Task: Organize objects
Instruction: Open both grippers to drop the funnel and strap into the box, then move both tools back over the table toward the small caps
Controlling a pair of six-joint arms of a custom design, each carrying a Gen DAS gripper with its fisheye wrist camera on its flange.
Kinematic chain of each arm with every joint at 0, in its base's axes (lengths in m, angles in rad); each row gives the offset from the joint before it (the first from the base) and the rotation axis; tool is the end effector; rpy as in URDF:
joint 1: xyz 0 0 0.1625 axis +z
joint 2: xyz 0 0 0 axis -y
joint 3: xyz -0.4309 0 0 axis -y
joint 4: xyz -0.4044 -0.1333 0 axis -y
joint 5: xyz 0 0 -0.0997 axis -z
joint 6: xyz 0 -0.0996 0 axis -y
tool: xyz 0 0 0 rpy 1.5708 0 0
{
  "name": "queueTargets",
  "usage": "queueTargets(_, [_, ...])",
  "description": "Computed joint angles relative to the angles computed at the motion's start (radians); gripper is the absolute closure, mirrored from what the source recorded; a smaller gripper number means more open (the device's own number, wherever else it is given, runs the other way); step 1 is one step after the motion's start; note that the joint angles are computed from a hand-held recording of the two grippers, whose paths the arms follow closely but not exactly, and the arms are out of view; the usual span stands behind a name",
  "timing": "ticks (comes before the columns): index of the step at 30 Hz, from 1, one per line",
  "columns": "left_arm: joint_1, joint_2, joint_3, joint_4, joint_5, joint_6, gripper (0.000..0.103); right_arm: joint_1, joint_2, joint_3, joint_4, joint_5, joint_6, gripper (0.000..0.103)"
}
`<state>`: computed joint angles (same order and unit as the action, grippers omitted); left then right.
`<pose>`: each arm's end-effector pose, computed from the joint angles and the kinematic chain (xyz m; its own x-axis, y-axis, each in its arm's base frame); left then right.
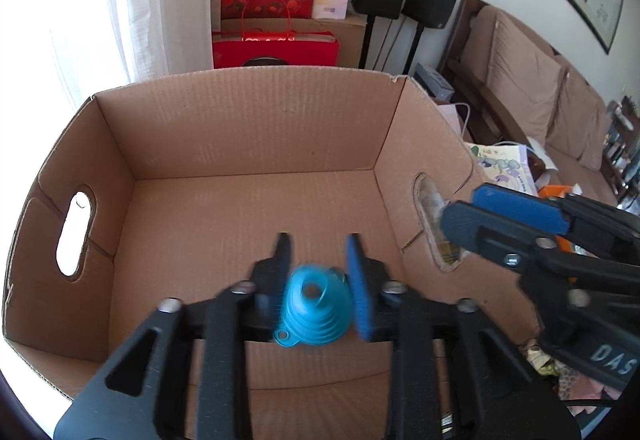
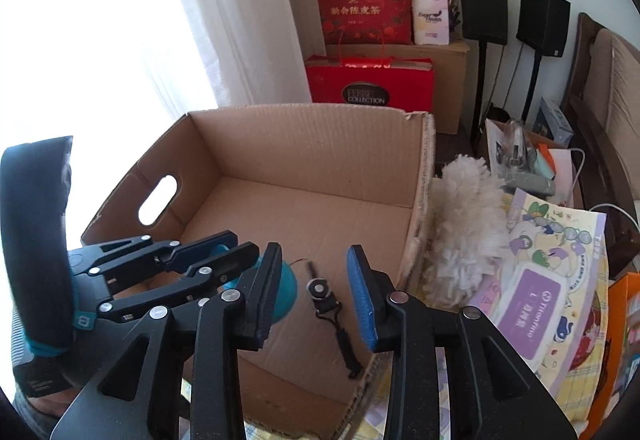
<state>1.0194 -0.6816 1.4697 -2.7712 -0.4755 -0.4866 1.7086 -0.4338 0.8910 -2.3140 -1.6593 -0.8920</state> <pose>-0.1932 -0.7375 0.1454 -0.7341 -0.4212 -0.5326 0.1546 0.6601 -0.7351 0.2439 -0.8521 0.0980 -0.5190 -0.8100 0.2728 -0.8533 0.5094 -0.1111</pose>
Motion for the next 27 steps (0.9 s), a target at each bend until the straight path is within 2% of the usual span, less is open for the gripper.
queueTargets(2, [-0.005, 0.004, -0.001, -0.026, 0.014, 0.014, 0.048, -0.003, -0.014, 0.011, -0.012, 0.009, -0.002, 0.066])
queueTargets(7, [-0.018, 0.011, -0.002, -0.080, 0.049, 0.049, 0.033, -0.013, -0.046, 0.028, -0.039, 0.027, 0.001, 0.060])
queueTargets(11, [-0.031, 0.023, -0.006, -0.138, 0.072, 0.098, 0.017, -0.020, -0.070, 0.053, -0.078, 0.029, -0.001, 0.047])
queueTargets(16, [-0.048, 0.051, -0.024, -0.211, 0.109, 0.164, 0.006, -0.034, -0.103, 0.087, -0.131, 0.028, -0.007, 0.038])
queueTargets(21, [-0.068, 0.094, -0.052, -0.299, 0.143, 0.260, 0.006, -0.048, -0.121, 0.104, -0.163, 0.015, 0.015, 0.027])
queueTargets(23, [-0.073, 0.101, -0.060, -0.300, 0.139, 0.263, 0.005, -0.055, -0.126, 0.099, -0.155, 0.016, 0.033, 0.021])
queueTargets(27, [-0.085, 0.108, -0.069, -0.281, 0.127, 0.245, 0.002, -0.065, -0.138, 0.101, -0.162, 0.004, 0.045, 0.018])
